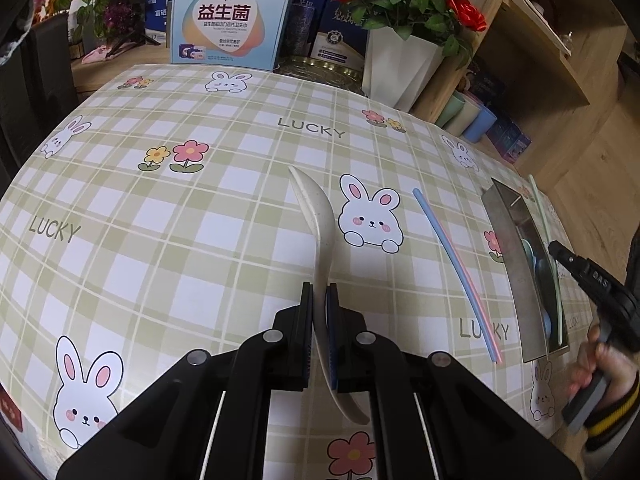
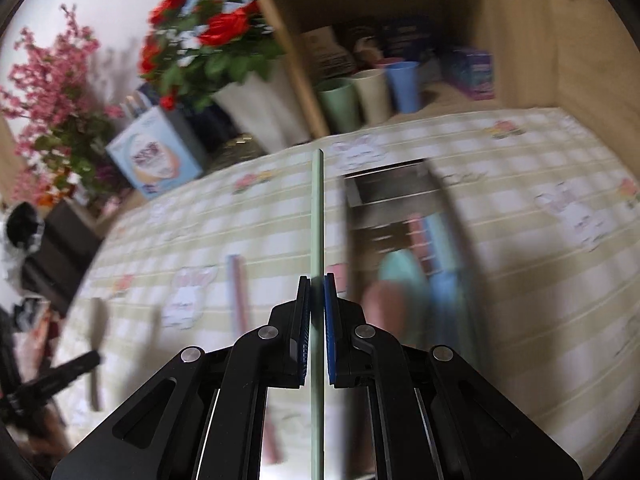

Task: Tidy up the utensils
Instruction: 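Carry the green chopstick into the steel tray and open the right tool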

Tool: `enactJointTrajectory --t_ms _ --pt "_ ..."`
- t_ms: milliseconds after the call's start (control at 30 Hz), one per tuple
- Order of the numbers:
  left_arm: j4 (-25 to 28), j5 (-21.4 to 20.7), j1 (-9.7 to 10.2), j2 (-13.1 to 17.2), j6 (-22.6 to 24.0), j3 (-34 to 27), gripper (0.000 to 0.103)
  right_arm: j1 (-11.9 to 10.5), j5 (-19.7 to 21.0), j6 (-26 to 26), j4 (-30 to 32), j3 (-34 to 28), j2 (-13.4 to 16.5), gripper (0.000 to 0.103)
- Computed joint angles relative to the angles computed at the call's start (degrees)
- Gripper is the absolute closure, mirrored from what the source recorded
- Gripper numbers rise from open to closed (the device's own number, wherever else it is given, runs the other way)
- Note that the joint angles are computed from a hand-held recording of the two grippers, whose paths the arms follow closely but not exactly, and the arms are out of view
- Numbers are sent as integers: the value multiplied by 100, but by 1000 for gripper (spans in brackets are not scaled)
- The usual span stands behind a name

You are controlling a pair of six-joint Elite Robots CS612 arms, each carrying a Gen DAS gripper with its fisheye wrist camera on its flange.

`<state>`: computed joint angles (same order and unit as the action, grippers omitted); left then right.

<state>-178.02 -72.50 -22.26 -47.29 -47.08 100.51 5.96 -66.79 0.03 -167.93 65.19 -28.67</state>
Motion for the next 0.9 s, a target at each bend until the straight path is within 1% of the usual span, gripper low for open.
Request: enactJointTrajectory --t_ms 167,300,467,600,700,900 --pt "-33 29 -12 -2 -21 -7 97 -51 -392 -49 344 -224 121 96" --pt "5 25 -18 -5 8 -18 97 -52 -592 -80 498 -321 189 96" --pt "31 10 -21 -11 38 -27 97 -34 -631 0 661 -330 205 96" --pt "29 12 -23 -16 33 -19 97 0 -743 56 816 -358 209 96" --pt "28 15 -22 -20 16 -13 97 8 -869 146 850 -351 205 96" --pt "19 -25 -23 -15 40 -20 97 -9 -808 82 717 -238 143 95"
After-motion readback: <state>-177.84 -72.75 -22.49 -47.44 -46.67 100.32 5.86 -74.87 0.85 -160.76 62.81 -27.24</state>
